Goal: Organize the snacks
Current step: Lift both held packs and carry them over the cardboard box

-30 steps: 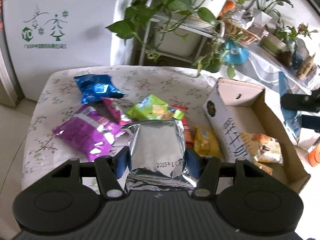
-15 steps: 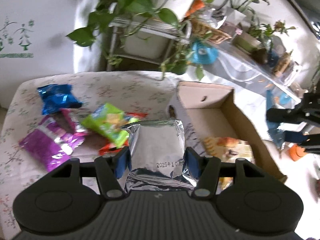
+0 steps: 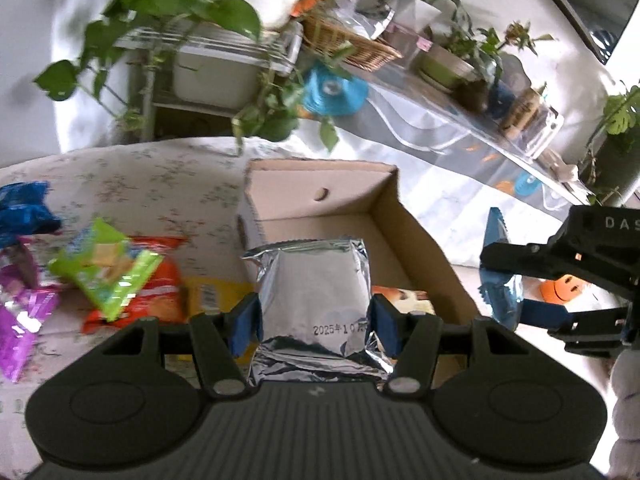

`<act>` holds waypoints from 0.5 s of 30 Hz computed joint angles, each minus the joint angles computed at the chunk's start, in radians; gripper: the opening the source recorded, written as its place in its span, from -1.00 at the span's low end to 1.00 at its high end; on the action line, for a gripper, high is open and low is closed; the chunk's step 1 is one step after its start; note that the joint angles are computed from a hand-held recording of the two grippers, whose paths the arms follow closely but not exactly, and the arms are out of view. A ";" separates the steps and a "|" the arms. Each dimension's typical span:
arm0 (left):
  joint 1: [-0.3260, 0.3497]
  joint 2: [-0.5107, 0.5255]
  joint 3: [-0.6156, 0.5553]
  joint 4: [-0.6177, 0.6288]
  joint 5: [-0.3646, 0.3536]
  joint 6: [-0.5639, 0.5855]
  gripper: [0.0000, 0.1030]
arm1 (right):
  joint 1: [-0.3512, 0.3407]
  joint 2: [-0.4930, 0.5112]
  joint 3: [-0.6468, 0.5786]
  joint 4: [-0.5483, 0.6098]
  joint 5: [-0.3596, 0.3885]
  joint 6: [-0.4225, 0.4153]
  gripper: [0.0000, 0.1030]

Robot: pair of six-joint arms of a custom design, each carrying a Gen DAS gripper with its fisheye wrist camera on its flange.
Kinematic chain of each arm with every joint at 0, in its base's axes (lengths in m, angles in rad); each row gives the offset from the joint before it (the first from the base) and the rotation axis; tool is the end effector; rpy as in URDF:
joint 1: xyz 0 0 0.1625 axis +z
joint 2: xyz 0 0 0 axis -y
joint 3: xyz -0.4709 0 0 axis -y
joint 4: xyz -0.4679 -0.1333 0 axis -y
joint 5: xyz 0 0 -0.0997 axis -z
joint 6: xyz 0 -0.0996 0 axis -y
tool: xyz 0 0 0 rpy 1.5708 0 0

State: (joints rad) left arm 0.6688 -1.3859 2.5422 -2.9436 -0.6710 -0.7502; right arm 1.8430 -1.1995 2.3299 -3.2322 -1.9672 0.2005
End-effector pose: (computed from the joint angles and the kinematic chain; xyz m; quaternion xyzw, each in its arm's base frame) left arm -0.1716 -0.4049 0.1580 0.0210 0.8962 -0.3838 0.2215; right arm 0.2265 -0.4588 0.1493 -0.0177 -0.9473 0.2946 0.1245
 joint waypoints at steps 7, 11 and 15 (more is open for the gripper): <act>0.036 0.088 -0.060 -0.027 -0.049 0.050 0.16 | -0.011 -0.003 -0.004 0.020 -0.008 0.050 0.13; 0.033 0.104 -0.068 -0.053 -0.050 0.065 0.37 | -0.012 -0.007 -0.005 0.032 -0.019 0.077 0.26; 0.015 0.089 -0.061 -0.063 -0.028 0.079 0.55 | -0.008 -0.007 -0.002 0.016 -0.025 0.073 0.34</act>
State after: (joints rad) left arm 0.6841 -1.2967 2.4810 -3.0071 -0.6986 -0.6713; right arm 1.8350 -1.2065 2.3279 -3.2160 -1.9920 0.2733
